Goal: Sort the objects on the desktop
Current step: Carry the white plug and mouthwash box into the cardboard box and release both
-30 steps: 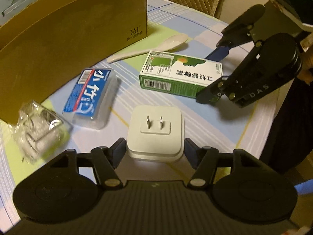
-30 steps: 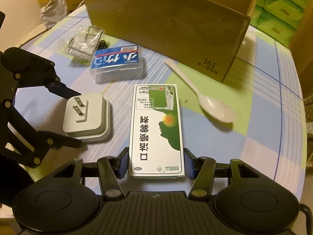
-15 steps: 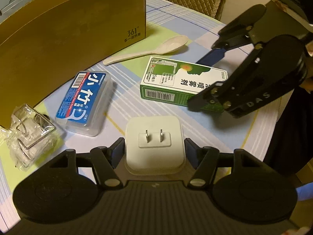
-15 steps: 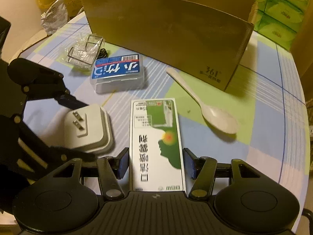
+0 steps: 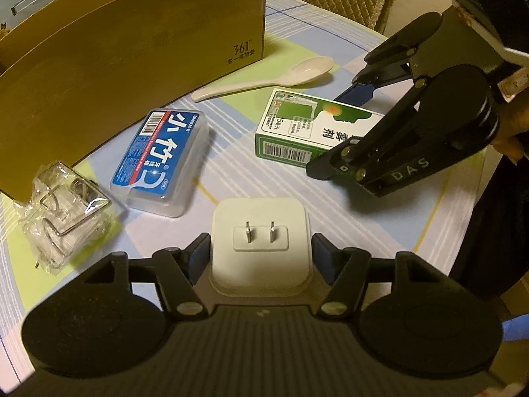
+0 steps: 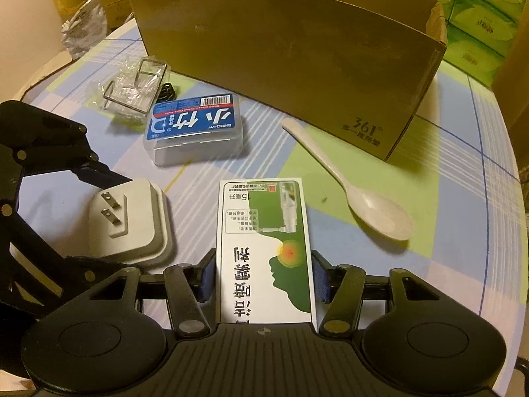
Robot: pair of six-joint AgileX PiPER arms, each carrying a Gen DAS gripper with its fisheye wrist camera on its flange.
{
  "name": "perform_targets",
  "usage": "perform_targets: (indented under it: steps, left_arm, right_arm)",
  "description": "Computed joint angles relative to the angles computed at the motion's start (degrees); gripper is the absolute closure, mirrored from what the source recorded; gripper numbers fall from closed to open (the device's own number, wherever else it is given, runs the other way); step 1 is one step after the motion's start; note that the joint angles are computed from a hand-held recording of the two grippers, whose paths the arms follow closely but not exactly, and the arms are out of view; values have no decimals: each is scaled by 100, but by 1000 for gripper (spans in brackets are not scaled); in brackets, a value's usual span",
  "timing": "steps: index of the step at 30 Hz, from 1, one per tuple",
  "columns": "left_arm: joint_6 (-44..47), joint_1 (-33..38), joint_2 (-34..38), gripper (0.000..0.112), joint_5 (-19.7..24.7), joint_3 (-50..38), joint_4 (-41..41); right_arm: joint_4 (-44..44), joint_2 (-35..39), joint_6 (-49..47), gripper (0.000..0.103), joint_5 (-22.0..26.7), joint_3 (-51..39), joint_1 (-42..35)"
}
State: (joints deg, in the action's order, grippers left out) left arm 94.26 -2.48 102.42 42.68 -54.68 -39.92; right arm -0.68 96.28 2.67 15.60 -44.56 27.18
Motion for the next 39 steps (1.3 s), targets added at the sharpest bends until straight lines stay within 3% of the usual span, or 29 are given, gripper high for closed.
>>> perform_targets:
  steps: [10,25,39]
  left_arm:
    - [-78,34,-240,52,7,118,97]
    - [-449,325,-769,52,668,-440,355]
    - [-1257,479,-654,52,1901,-2552,504]
  right_arm:
    - [-513,-372,779,50,106,223,236]
    - [-1510,-1215,1825,50,922,-112,688]
    - [-1022,-1302,973,50,1898,-1763,573]
